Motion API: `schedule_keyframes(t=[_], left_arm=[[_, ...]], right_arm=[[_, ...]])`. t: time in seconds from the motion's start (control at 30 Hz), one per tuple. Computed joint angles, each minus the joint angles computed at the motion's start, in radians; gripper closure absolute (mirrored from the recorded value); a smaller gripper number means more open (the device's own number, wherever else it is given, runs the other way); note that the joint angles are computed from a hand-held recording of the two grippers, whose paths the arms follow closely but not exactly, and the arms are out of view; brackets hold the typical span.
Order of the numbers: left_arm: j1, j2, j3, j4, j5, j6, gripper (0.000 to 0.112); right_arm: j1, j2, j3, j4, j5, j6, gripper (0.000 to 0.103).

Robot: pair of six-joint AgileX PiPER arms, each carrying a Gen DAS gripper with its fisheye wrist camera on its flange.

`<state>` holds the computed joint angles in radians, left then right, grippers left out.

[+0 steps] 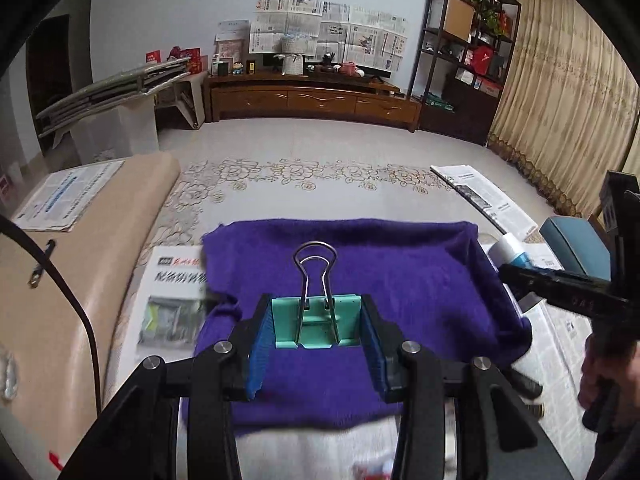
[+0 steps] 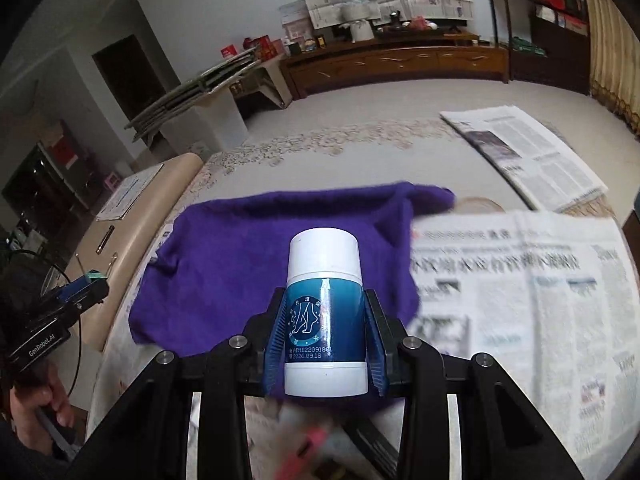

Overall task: Organize rigid objects
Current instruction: 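Place the clip on the purple towel with the left tool while the right tool places the container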

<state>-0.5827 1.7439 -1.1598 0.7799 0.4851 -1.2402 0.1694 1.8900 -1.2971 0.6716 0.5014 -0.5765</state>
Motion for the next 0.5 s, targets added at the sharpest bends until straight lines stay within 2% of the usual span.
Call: schedule_keyframes(t=[0.17,0.37,0.5], left_arm=[[0.061,0.175,-0.165,-0.147,-0.039,0.150,0.073],[0.087,0.346,-0.363,-0.290,0.017,0.316,0.073],[0.092,0.427,-0.465,-0.340,0.090,0.391,0.073]], right_arm=[[0.057,0.187,-0.250,-0.164,0.066,0.188,0.067],[0.105,0.391,-0.544,-0.373,0.189,0.376,0.067],[0.121,0.488,-0.689,-0.451,0.271,0.436,0.067]])
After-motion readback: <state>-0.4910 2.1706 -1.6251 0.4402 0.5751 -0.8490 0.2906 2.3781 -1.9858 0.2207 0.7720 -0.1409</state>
